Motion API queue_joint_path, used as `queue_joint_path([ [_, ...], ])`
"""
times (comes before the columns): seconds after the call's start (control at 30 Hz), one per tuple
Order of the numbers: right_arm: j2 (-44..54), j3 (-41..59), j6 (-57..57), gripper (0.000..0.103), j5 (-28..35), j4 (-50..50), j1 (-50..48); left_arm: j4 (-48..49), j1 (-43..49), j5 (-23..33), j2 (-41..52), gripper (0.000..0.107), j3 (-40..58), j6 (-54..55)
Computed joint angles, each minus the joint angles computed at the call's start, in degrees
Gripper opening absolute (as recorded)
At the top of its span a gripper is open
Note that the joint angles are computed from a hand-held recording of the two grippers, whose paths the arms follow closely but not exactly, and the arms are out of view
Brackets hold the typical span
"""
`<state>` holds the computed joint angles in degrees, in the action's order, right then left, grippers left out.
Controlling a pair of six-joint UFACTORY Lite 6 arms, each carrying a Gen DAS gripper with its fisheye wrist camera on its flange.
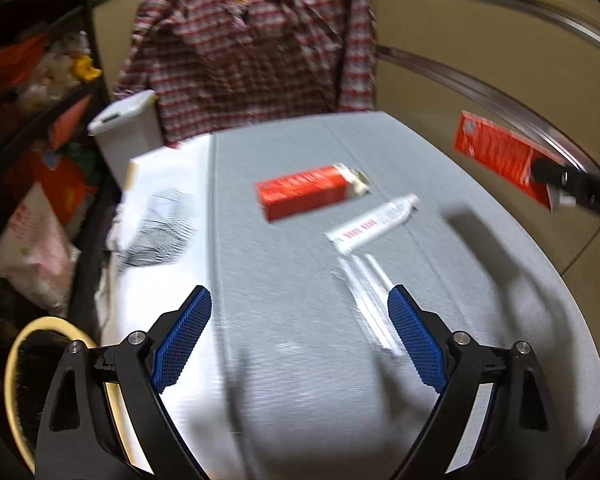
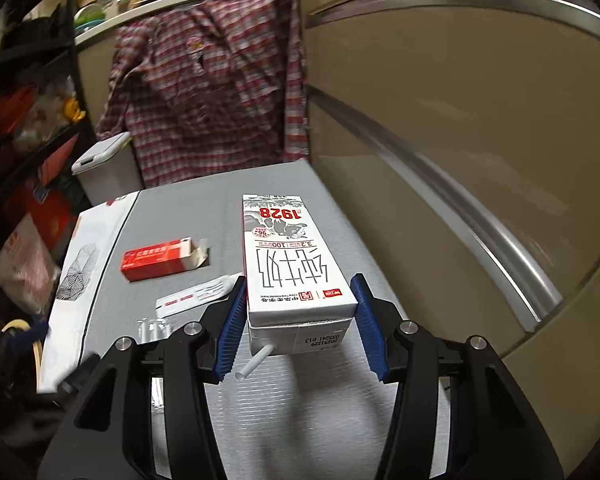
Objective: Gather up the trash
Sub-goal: 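Grasp the clear straw wrapper with the left tool while the right tool holds the carton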
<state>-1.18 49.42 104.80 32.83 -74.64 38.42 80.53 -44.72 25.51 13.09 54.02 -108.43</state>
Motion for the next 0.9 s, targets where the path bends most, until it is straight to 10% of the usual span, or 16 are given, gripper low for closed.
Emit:
queue_joint_path([
  [0.33, -0.78, -3.33, 0.78, 0.052, -2.59, -0.98, -3.06, -2.68, -0.90, -4.91, 10.49, 0.073, 7.74, 0.84],
  [0.53, -1.22, -3.74, 2.52, 0.052, -2.90, -3.25, -2.00, -11.27, 0.11, -9.96, 13.40, 0.008, 10.21, 11.06],
  [0.9, -2.38, -3.24, 1.78, 0.052, -1.59, -2.41, -0.44, -10.91, 3.93, -7.55, -0.78, 0.005, 1.03, 11.12],
])
